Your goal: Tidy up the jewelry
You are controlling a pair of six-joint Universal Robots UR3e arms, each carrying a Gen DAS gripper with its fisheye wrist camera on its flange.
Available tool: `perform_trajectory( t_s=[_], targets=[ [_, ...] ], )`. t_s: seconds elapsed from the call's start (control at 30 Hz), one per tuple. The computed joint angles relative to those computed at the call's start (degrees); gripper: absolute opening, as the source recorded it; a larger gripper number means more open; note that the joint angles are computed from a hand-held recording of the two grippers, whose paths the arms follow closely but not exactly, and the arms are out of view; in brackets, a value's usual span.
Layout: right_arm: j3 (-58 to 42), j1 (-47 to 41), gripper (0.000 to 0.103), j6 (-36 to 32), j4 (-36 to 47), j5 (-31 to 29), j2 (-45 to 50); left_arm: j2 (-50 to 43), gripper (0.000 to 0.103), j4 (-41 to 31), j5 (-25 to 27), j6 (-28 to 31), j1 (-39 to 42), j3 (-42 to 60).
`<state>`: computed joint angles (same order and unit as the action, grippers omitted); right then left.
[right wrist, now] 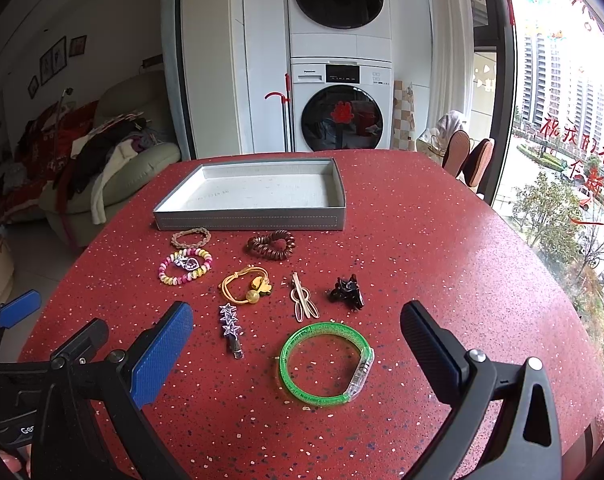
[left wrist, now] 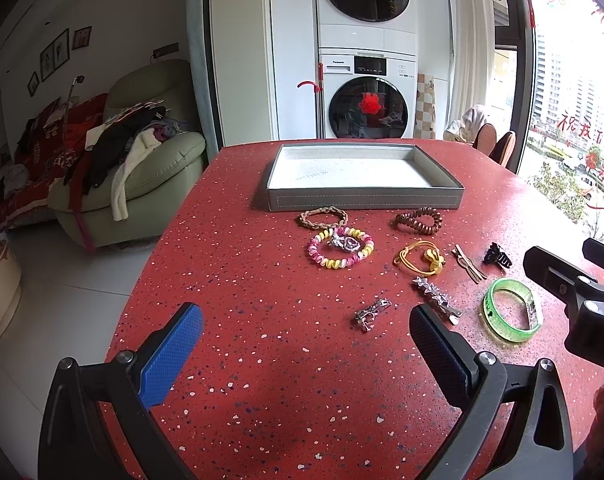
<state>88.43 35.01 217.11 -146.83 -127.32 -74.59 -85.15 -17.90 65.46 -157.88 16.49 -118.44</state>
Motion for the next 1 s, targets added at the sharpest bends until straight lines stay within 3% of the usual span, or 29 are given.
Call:
perform_trajectory(
  t_s=[0.57, 0.73, 1.0],
  targets=[
    [0.9, -0.3, 0.103, 0.5, 0.3, 0.5, -0.7, -0.5, 0.103, -0.6, 0.6, -0.3, -0.6, 0.7],
    [4.3, -2.6, 0.103, 2.8, 2.7, 3.5, -3.4, -1.9, 0.103, -3.1, 1.1, 0.8, -1.1, 2.6],
    [8.8, -9.0, 0.103, 5.4, 10.0, 11.2, -7.5, -9.6, 0.103, -13.0, 2.0, 6.0, -4.1, 13.3]
  ],
)
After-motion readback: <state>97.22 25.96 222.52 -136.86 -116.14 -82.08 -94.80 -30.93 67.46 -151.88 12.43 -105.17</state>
